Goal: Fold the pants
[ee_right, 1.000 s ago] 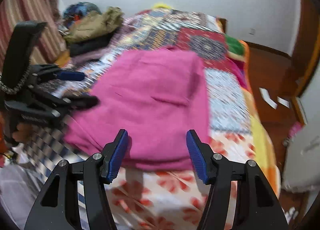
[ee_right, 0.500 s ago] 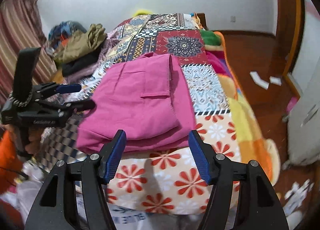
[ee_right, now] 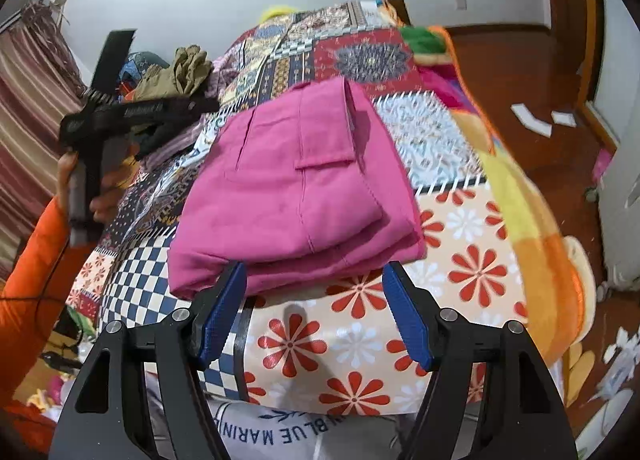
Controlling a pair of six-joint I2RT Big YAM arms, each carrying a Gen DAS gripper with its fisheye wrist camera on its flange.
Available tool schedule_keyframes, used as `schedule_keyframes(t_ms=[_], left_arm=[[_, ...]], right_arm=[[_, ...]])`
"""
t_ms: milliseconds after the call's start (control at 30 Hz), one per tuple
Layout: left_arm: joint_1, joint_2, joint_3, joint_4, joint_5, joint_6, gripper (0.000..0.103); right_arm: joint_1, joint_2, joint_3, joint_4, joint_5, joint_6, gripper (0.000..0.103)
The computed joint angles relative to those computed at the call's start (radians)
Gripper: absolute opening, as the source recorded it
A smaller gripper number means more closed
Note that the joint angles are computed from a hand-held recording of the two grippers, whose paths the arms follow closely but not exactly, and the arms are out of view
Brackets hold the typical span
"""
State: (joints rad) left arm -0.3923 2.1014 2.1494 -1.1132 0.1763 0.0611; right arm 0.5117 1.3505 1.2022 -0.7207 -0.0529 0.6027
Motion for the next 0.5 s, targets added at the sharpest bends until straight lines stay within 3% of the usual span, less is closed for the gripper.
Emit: schedule_keyframes(t_ms=[233,367,467,500], left_arm=[[-0.015,0.148,0.203,-0.113,0.061,0.044,0.083],[-0.009,0.264,0.380,-0.236,0.112,0.031,0.083],[0.002,0.256,0.357,-0.227,0.164,0.058,0.068],[0.002,0.245,0.336,-0.221,0.164,0.079,0.059]], right_arm=[[0.005,0.052,0.037,-0.022,-0.028,-0.041,0.067],[-0.002,0.077,0.050,-0.016,-0.035,-0.052,0.067],[-0.010,0.083,0.048,-0.004,-0.023,-0.056,0.067],[-0.013,0.086,0.048,0.000,-0.018,-0.061,0.067]])
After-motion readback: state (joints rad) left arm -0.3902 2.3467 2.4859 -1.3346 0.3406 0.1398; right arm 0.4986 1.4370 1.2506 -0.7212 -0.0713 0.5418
